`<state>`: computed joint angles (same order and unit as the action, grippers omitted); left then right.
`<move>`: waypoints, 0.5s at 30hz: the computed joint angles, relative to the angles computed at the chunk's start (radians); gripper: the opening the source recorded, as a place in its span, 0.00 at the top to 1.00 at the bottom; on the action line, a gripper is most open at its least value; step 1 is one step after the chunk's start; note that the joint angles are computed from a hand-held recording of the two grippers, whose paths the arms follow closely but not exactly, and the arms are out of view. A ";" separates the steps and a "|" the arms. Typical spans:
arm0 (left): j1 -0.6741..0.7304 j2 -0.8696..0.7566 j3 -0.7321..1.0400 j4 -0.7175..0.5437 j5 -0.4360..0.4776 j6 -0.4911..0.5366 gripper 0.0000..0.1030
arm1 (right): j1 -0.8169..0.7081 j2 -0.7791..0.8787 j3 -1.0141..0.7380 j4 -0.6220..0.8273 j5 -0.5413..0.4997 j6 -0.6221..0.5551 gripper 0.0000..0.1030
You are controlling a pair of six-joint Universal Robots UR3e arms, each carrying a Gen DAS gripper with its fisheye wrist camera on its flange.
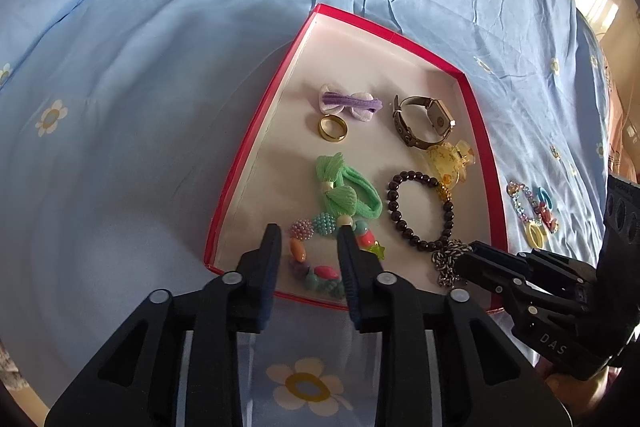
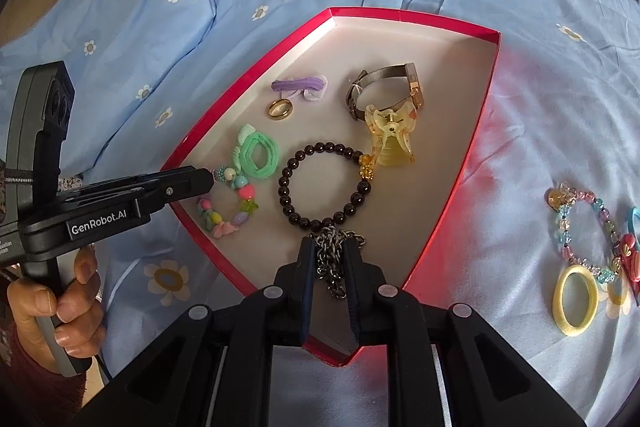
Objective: Organize jewelry
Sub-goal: 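Carry the beaded bracelet and silver chain into the box lid and release both, then withdraw both tools from the box toward the remaining jewelry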
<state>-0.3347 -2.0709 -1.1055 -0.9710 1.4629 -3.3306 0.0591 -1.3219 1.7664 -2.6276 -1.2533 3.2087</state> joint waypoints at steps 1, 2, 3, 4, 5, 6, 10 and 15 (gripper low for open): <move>-0.003 0.001 0.002 -0.001 0.006 -0.002 0.70 | -0.003 -0.001 0.003 -0.003 0.004 0.002 0.78; -0.005 0.002 0.003 -0.002 0.009 -0.004 0.68 | -0.008 -0.005 0.008 -0.006 0.009 0.002 0.77; -0.005 0.005 0.001 -0.002 0.009 -0.006 0.68 | -0.011 -0.009 0.013 -0.009 0.016 0.003 0.76; -0.004 0.010 -0.003 -0.002 0.008 -0.009 0.65 | -0.014 -0.016 0.017 -0.010 0.018 0.005 0.75; -0.003 0.015 -0.007 -0.001 0.006 -0.012 0.62 | -0.014 -0.022 0.022 -0.014 0.020 0.009 0.71; -0.002 0.022 -0.013 0.002 0.005 -0.015 0.60 | -0.018 -0.033 0.031 -0.019 0.023 0.011 0.66; -0.011 0.045 -0.030 0.016 0.020 -0.034 0.44 | -0.043 -0.097 0.091 -0.060 0.044 0.016 0.59; -0.033 0.053 -0.029 0.009 0.030 -0.049 0.42 | -0.085 -0.199 0.165 -0.070 0.057 0.012 0.58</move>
